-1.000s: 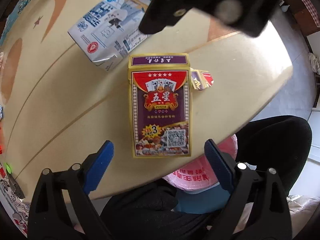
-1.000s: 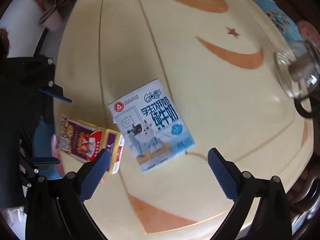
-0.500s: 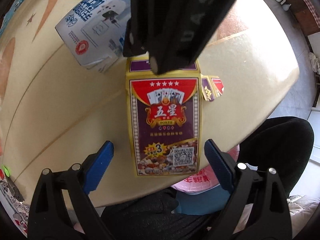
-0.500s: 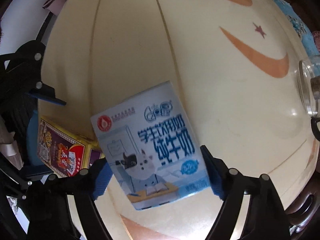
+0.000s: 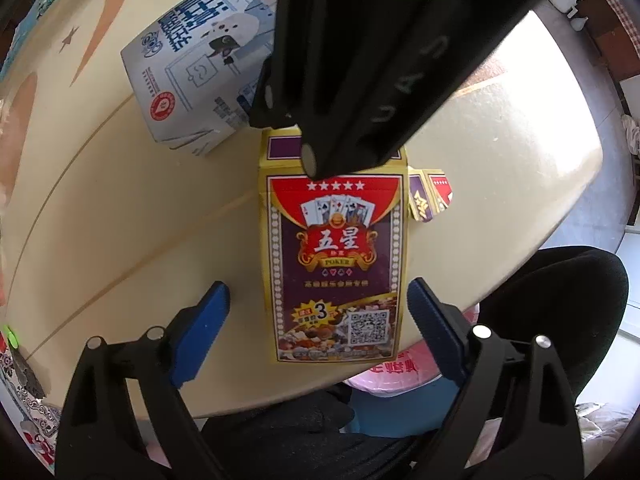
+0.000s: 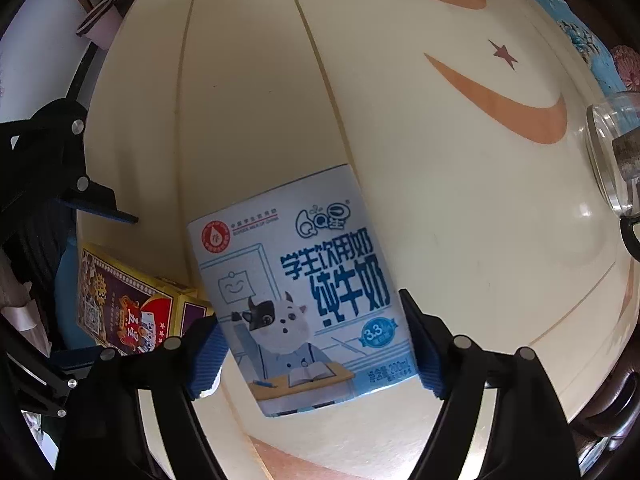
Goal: Collect trash
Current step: 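Grasp the playing-card box with the left tool while the right tool grasps the milk carton, then lift and carry the card box and milk carton over the pink bin with both tools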
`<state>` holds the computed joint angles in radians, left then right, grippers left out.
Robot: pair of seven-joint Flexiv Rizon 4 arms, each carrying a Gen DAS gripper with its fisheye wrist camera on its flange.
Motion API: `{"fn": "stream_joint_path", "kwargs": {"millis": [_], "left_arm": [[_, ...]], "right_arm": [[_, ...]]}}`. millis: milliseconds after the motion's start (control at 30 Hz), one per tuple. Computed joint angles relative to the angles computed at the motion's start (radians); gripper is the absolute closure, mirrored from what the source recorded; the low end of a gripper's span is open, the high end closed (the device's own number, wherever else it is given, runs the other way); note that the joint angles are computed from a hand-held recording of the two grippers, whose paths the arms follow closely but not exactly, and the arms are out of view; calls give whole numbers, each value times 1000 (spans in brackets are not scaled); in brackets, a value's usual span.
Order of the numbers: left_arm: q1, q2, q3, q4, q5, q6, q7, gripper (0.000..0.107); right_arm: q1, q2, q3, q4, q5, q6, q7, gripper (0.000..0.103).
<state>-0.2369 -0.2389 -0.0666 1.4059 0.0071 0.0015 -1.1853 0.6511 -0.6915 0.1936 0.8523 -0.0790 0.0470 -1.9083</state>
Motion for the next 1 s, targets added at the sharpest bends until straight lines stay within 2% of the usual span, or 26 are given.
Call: {"fn": "stream_joint_path", "kwargs": {"millis": [33,100,200,500,700,833,900,1000], "left_arm": [[1,0,1,-2,1,2,-5,24],[3,3,3,-5,1,9,-16,36],[5,10,3,-2,1,15,-5,45],[19,14,3,-15,-29,9,-2,46],[29,57,12,28,-35,43,-6,46],[26,91,11,60,-26,75,-22,46],[23,109,8,79,-27,93,-28,46],[26,132,7,97,-34,108,-32,46]], "right_arm": [[-2,7,0,12,1,5,4,28],[4,3,-2,1,-2,-1,15,29],[1,14,-5,10,-2,-2,34,31],[-9,82,-4,130,-12,101,148,34],[-21,183,-16,294,-55,305,343,35],[-6,278,-25,454,-163,475,500,35],[3,308,-26,500,-225,512,573,35],[-4,339,-23,531,-275,508,647,35]]}}
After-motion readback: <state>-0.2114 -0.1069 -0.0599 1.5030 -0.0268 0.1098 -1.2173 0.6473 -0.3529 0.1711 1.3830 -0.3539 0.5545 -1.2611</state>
